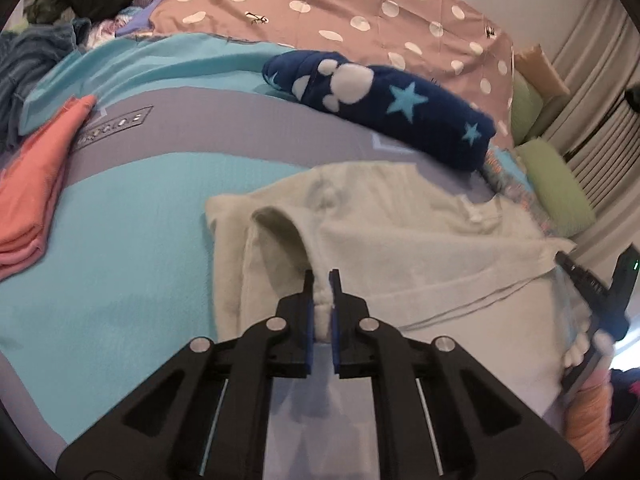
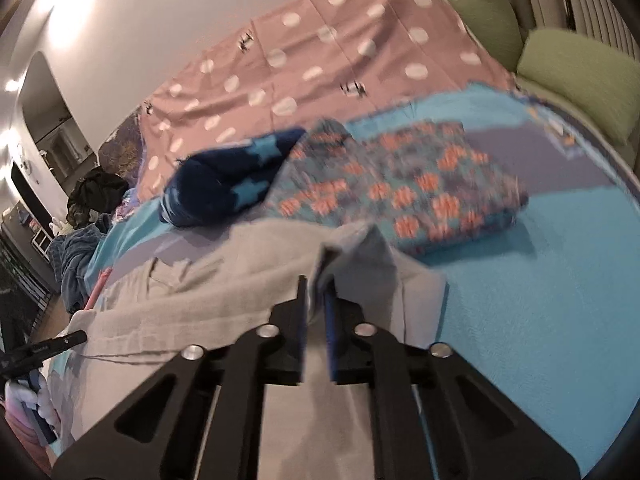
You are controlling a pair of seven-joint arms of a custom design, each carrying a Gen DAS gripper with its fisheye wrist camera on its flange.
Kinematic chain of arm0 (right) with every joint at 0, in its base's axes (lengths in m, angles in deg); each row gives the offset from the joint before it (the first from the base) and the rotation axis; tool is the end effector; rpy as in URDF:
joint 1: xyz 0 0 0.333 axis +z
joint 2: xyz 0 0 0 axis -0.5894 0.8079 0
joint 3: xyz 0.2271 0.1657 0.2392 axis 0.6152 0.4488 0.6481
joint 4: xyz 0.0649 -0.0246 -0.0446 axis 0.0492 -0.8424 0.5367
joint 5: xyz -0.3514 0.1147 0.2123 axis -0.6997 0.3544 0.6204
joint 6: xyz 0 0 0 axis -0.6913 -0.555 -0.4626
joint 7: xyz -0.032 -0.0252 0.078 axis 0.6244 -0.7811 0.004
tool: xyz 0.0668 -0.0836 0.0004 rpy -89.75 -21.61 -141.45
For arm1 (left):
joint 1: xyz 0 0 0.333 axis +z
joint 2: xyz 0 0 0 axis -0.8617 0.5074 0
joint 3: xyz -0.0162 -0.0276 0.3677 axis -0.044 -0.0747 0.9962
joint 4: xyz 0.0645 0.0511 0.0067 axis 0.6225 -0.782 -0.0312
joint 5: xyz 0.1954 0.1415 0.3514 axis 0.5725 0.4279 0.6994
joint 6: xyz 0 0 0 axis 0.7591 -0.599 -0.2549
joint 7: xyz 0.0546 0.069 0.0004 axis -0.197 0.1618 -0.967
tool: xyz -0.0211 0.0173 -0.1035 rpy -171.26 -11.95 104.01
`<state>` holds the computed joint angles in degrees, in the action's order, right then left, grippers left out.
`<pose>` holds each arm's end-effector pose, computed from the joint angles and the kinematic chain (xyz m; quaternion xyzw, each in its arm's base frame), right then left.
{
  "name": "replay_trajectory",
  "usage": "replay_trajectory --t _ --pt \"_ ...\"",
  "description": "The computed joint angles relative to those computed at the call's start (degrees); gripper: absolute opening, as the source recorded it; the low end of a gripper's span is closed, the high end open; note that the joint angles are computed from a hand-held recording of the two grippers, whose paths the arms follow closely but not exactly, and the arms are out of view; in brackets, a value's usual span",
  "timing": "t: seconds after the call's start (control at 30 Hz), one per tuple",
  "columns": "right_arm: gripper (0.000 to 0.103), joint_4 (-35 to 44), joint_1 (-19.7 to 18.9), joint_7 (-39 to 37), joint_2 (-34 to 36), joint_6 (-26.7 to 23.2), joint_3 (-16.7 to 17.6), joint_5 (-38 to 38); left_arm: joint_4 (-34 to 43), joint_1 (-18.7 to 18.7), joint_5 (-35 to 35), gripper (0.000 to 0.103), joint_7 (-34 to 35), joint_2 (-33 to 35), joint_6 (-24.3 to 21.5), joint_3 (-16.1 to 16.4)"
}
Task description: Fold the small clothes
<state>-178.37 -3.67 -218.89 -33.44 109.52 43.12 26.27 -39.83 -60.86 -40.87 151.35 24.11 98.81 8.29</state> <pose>0.6150 0.3994 0.5516 -0.5047 0.7307 -0.2257 0.4005 0.7354 -0.1568 0.5591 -0.6267 0.7004 -0.3381 0.0483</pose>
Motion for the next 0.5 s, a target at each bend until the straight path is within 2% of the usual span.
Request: replay_trajectory --t 0.07,0.17,0.23,0.3,0.33,0.37,0.4,0.43,0.5 --pt "0.007 1.0 -0.1 1.5 -0.3 0.4 -0.6 -0.8 2.7 0.2 -1.5 0.006 -1.1 1.2 0.1 -0.2" --pt "0.007 4.1 -0.6 2.3 0.4 -2.5 -1.1 -0.8 9.5 0.3 -2.9 0.007 -4.4 5.4 1.2 -0.5" --pt "0.008 6.3 -1.5 -0.9 1.7 -6.3 -0.6 2.3 14.1 -0.3 -1.7 0.007 -7.8 9.0 2.6 0.1" --pt "0.010 5.5 -2.2 -3.1 1.5 -6.1 -0.1 4.8 16.8 -0.1 -1.0 0.007 -10.4 11.3 1.5 -0.2" --pt "0.012 4.3 -2.6 -4.1 1.0 -4.4 0.0 5.2 16.5 0.4 -1.4 0.012 -10.9 11.6 1.6 -0.8" --pt "0.015 3.1 -2.7 -5.0 0.4 -3.2 0.0 5.1 15.7 0.8 -1.4 0.025 -10.2 11.3 2.1 -1.3" --pt "0.024 1.7 -2.5 -6.1 -0.5 -2.7 -0.1 4.1 13.6 1.4 -1.6 0.033 -8.1 10.3 4.2 -2.0" --pt "0.030 0.7 -2.4 -7.5 -1.2 -3.0 0.0 3.5 12.1 1.6 -1.4 0.048 -7.0 9.4 5.8 -2.2" --pt "0.031 -0.7 -3.1 -14.8 -2.2 -5.7 1.8 6.5 9.4 2.2 -1.2 0.050 -4.6 7.8 7.7 -2.6"
